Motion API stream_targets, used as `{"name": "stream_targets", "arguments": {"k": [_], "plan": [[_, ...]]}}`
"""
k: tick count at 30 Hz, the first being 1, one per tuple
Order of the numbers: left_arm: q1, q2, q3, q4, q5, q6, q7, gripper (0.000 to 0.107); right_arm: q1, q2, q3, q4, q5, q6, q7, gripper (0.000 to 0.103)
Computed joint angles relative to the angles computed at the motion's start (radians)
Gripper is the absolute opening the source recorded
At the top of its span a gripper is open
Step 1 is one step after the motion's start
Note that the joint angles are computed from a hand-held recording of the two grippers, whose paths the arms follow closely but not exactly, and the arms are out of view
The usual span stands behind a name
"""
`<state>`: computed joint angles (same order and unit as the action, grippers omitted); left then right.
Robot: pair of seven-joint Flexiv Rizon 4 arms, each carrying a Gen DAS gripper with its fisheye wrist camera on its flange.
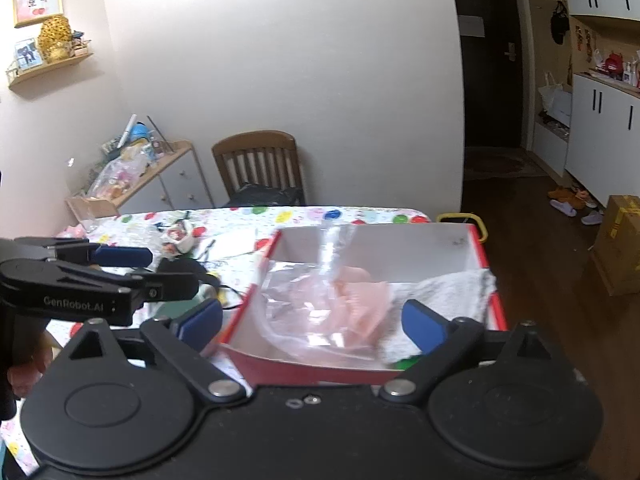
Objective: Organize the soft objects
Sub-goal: 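Withdraw both open tools back from the shoebox, then grasp the pink-labelled snack bag with left tool while right tool grasps black mask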
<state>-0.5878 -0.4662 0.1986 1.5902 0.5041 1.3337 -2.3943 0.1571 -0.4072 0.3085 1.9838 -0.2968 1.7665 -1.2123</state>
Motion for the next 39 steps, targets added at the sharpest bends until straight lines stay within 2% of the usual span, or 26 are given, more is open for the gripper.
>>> {"name": "stream_targets", "arguments": {"k": [10,17,21,23,27,29,33,37,39], "plan": [[0.062,0.111,0.004,0.186,0.006,0.104,-0.007,0.098,0.196,0.011,-0.127,-0.002,0.036,0.010,0.049,0.100],[0.114,0.146,0.020,0.287,-0.019,0.180,0.017,0.099,0.336,-0.010,-0.225,-0.041,0.049,-0.001,0.084,0.100],[0.084,0.148,0.091,0.299,0.022,0.181,-0.019,0.101,0.412,-0.036,-0.283,-0.077,0.050,-0.009,0.099,0.100],[0.109,0.148,0.088,0.318,0.019,0.204,-0.012,0.101,0.436,-0.054,-0.298,-0.103,0.045,-0.026,0.108,0.100],[0.144,0.136,0.097,0.356,-0.017,0.262,0.025,0.101,0.438,-0.101,-0.275,-0.172,0.022,-0.082,0.129,0.100],[0.196,0.126,0.060,0.387,-0.057,0.310,0.085,0.101,0.432,-0.128,-0.255,-0.214,0.004,-0.119,0.134,0.100],[0.234,0.094,0.045,0.411,-0.118,0.361,0.135,0.101,0.439,-0.181,-0.243,-0.295,-0.034,-0.190,0.144,0.100],[0.215,0.050,0.075,0.405,-0.176,0.358,0.166,0.101,0.416,-0.247,-0.187,-0.406,-0.051,-0.284,0.127,0.100],[0.172,0.024,0.123,0.391,-0.204,0.339,0.170,0.101,0.401,-0.282,-0.151,-0.466,-0.051,-0.334,0.098,0.100]]}}
